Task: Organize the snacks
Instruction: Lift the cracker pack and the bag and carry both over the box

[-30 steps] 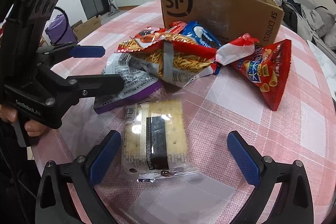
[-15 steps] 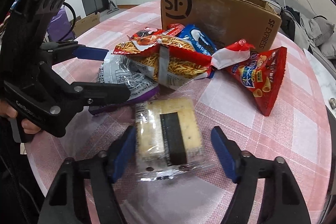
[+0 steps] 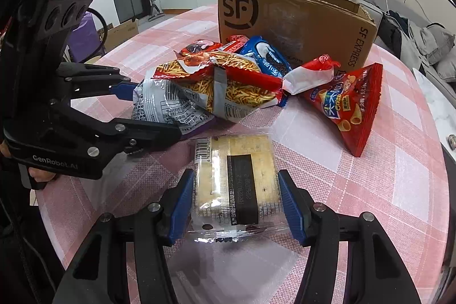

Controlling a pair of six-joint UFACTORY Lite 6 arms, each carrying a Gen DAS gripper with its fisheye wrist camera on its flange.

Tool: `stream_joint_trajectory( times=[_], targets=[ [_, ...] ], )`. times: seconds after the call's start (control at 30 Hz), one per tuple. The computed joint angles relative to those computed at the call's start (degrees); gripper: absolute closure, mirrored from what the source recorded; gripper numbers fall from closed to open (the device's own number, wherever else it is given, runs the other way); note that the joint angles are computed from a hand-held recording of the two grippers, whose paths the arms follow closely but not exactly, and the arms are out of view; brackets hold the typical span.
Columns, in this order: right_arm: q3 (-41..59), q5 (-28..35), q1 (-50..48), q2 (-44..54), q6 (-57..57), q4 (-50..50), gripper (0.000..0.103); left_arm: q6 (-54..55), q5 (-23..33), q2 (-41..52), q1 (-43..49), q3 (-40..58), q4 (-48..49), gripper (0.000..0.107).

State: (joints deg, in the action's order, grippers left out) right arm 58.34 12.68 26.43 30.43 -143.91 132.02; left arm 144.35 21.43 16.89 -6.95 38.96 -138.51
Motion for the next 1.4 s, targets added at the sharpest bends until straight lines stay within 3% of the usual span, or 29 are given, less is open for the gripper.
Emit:
stream_joint_trajectory(
  times=[0.13, 0.67, 1.07, 1.4],
  targets=[
    [-1.25, 0.38, -0.66, -1.33, -1.65, 1.86, 0.044, 1.79, 1.00, -1.93, 0.90, -2.22, -1.88, 0.064],
    [-7.46, 2.62, -4.29, -8.68, -4.08, 4.94, 0.044, 3.29, 2.90, -12.24, 5.84, -10.39, -0.66, 0.065],
    [-11.55, 3.24, -7.20, -16.43, -2.87, 3.88, 0.044, -8.65, 0.44, -24.75, 9.45, -13.93, 12.16, 0.065],
    [-10.09, 1.07, -8.39, -21.09, 2.87, -1.60, 0.044, -18.30, -2.84, -29.12, 8.73, -10.24, 20.22, 0.065]
  ],
)
